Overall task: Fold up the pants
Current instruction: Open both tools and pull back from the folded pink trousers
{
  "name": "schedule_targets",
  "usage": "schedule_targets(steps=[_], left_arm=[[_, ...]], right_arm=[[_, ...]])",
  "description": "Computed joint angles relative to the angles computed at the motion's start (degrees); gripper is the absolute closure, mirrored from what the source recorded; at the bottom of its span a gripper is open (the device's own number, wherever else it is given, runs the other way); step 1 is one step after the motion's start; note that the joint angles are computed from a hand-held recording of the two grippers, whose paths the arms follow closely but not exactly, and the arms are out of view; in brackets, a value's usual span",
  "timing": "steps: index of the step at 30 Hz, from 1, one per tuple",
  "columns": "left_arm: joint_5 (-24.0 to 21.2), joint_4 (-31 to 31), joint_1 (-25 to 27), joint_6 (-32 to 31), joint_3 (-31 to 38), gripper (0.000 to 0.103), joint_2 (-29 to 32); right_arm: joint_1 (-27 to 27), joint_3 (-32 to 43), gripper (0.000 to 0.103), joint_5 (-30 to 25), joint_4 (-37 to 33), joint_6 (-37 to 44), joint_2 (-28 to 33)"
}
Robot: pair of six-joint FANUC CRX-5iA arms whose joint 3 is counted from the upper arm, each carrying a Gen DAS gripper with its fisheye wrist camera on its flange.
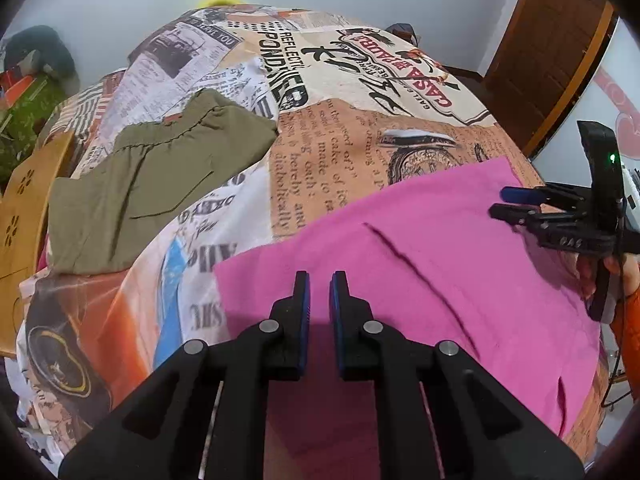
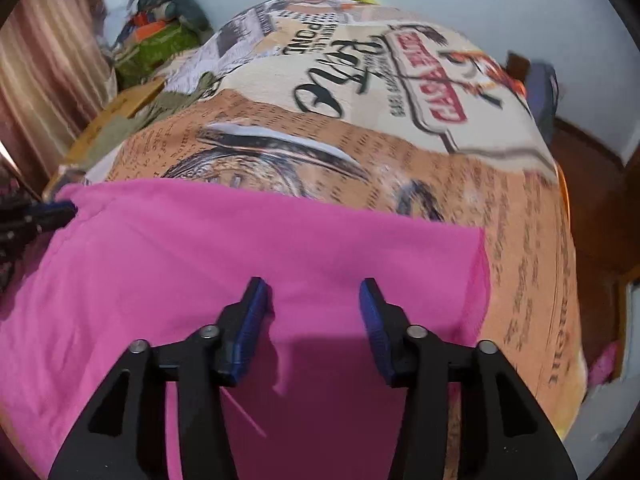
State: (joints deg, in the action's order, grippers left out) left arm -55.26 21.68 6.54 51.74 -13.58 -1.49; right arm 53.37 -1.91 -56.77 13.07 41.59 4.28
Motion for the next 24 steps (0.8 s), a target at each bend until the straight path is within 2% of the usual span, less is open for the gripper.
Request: schedule_targets(steps=[1,2,9,17,24], left_arm=[[0.8,-1.5,-0.3,1.1,-0.3,0.083,-0.5],[1.6,-2.5,-0.5,2.1,-0.5,0.080,-0.9],[0.6,-5.0,-0.7,5.6,0.9,0.079,-2.0],[1.2,0.0,1.8,2.6,-2.3,0.076,-10.2],[1.4,5.7,4.9,-2.3,-6.6,0.055,-19.7]], right_arm=[[0.1,-0.3,0.054,0.0,0.0,-0.1,-0.3],[0.3,-0.4,0.054,-0.2,0.4,-0.8,-0.4],[2.9,1.8,0.052,-5.3,5.6,-4.4,0.0],[8.2,0.0,0.052,-5.9,14.7,-11.6,-6.0],[14.9,0.3,0.051,-9.6,23.6,-16.4,-8.5]])
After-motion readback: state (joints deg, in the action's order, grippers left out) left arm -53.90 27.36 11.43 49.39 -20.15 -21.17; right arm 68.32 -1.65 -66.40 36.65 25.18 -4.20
